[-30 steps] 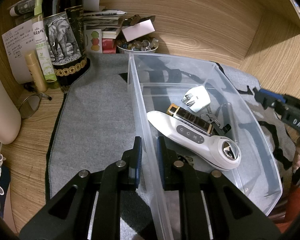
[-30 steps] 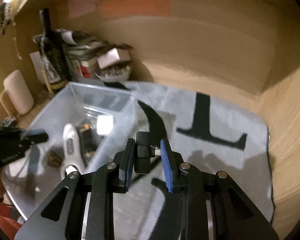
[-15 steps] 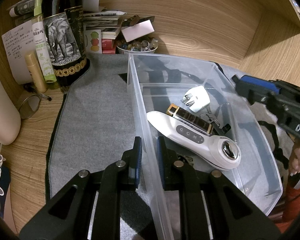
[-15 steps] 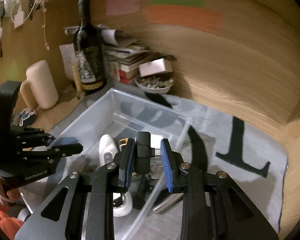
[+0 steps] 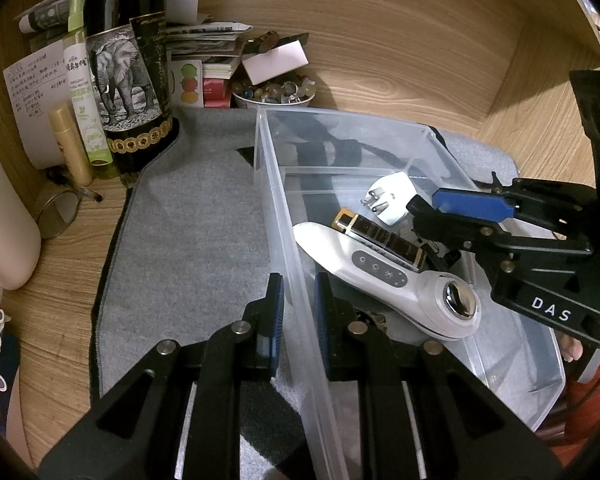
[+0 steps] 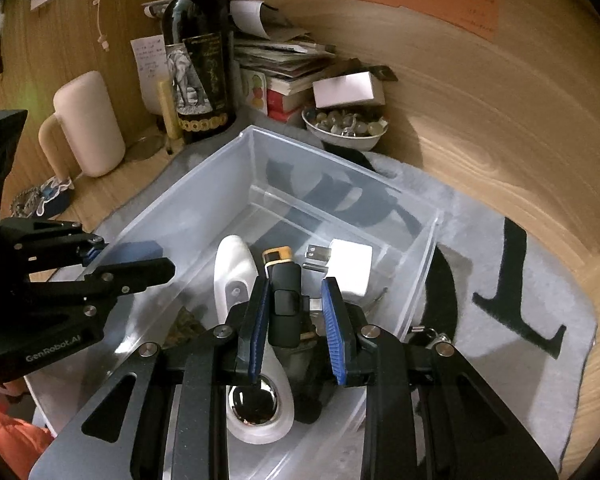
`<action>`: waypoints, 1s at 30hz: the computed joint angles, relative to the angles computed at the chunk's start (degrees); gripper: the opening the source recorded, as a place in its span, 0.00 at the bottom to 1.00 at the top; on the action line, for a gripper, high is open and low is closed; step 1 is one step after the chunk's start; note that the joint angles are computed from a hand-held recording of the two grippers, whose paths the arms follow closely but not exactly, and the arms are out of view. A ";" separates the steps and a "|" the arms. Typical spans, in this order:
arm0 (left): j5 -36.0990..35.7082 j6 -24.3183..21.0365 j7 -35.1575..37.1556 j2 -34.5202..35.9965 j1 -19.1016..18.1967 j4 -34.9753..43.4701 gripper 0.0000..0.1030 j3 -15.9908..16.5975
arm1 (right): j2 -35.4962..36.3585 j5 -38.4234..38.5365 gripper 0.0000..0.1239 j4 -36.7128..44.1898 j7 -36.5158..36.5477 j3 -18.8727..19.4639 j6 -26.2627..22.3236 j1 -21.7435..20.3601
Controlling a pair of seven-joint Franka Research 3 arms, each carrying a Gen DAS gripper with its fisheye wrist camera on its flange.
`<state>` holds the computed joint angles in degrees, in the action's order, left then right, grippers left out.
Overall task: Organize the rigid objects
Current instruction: 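Drop the small black part into the clear box with the right gripper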
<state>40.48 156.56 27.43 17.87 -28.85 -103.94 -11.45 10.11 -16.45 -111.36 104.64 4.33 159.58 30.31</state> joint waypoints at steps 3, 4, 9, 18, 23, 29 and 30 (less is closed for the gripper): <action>0.02 0.04 -0.08 -0.02 -0.02 -0.04 0.15 0.03 | -0.28 0.24 0.19 -0.42 0.11 0.01 0.59 -0.08; 0.02 -0.01 -0.06 0.02 -0.03 0.03 0.15 0.02 | -0.44 -0.05 0.19 -0.61 0.43 -0.11 0.79 -0.02; -0.08 0.03 0.05 0.04 0.01 0.05 0.15 -0.01 | -1.51 -0.94 0.26 -1.73 1.01 -0.20 1.91 -0.14; 0.20 0.09 -0.21 -0.08 -0.06 -0.15 0.15 0.06 | -5.63 -9.61 0.31 -5.25 9.82 -0.92 6.80 -1.24; 0.27 0.12 -0.32 -0.09 -0.06 -0.18 0.15 0.06 | -7.96 -17.12 0.32 -6.24 17.95 -0.66 7.23 -3.40; 0.32 0.06 -0.34 0.00 -0.08 -0.03 0.15 0.04 | -9.82 -21.65 0.32 -7.77 24.23 0.90 4.80 -6.93; 0.36 0.12 -0.37 -0.08 -0.08 -0.17 0.15 0.06 | -9.88 -21.07 0.32 -8.10 24.24 1.08 4.11 -7.41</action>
